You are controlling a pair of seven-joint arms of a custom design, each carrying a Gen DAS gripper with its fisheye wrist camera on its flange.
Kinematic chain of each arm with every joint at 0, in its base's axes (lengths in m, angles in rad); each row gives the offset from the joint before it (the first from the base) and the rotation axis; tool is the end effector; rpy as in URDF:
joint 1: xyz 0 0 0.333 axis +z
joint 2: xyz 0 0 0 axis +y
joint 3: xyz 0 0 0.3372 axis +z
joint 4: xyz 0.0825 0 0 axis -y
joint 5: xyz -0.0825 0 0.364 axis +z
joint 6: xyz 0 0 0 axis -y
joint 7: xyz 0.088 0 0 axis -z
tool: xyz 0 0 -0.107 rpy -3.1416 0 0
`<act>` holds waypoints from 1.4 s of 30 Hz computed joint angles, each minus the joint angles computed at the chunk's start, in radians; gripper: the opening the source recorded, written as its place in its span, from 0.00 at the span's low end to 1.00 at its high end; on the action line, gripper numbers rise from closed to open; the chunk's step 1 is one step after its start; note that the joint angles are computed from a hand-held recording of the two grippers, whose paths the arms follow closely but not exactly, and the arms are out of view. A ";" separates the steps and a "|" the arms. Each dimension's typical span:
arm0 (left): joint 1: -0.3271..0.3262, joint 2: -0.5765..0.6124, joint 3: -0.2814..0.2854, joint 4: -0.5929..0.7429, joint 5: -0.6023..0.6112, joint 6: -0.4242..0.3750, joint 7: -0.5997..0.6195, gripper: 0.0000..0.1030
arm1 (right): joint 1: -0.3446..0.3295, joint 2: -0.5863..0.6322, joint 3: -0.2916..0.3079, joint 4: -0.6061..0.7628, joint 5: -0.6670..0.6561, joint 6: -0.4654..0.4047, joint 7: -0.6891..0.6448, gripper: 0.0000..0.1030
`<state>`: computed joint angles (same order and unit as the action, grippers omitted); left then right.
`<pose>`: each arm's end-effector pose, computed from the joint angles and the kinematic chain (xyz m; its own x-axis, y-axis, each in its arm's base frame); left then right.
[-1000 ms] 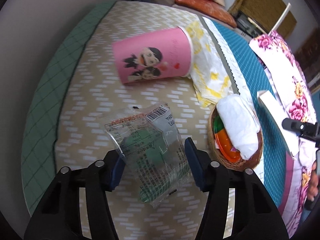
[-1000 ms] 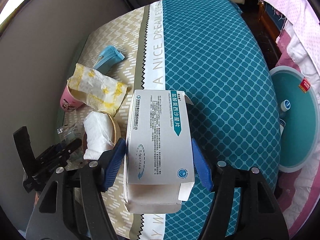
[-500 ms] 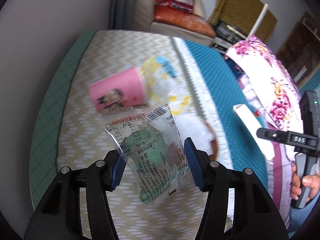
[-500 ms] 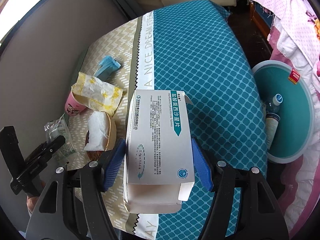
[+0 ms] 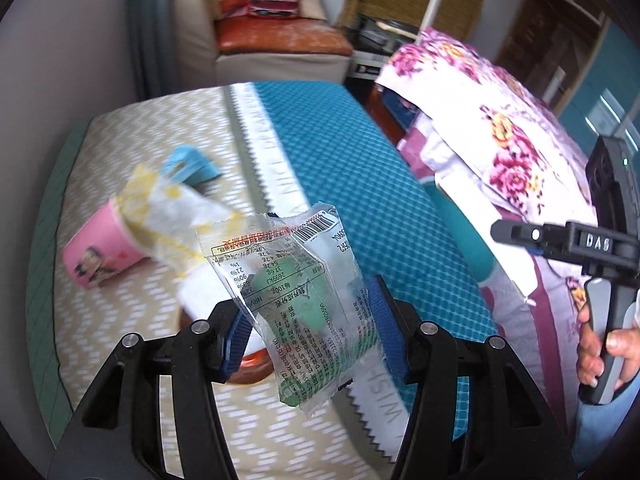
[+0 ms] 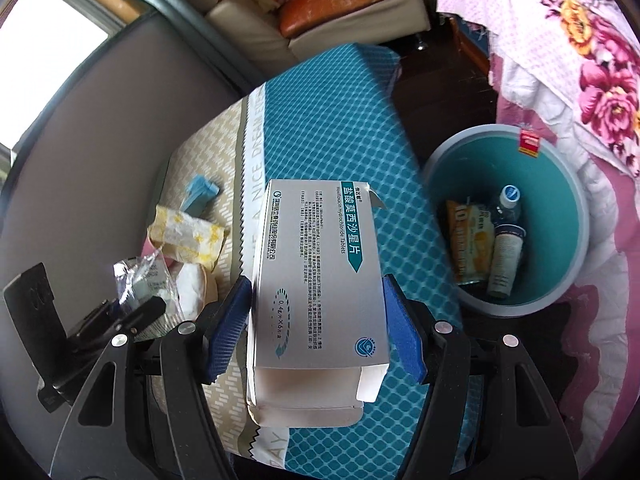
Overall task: Collect trash
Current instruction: 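Carry the medicine box and plastic packet over the bin and release both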
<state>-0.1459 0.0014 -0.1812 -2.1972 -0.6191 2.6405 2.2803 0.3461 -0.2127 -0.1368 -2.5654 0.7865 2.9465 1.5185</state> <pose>0.5242 -0.1620 0.4601 -0.5588 -0.8130 0.1638 -0.7447 0.4050 -0.5305 0.4456 0.0458 0.4267 -0.3025 -0.8094 -0.5033 -0.7778 0.5149 -0.3605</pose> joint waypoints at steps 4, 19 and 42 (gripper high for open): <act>-0.023 0.011 -0.019 0.012 0.035 0.010 -0.013 0.55 | 0.008 -0.054 -0.050 -0.048 0.057 0.040 -0.045 0.61; -0.104 0.131 -0.069 0.137 0.204 -0.016 -0.121 0.55 | 0.034 -0.176 -0.272 -0.187 -0.060 0.144 0.024 0.61; -0.252 0.425 -0.111 0.432 0.396 -0.113 -0.245 0.56 | 0.169 -0.134 -0.597 -0.180 -0.146 0.142 0.042 0.61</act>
<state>-0.3979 0.4259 -0.2926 -1.7657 -0.2227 2.5277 2.0354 0.5148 -0.3463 -0.7337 -2.7451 0.6409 3.0882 1.5609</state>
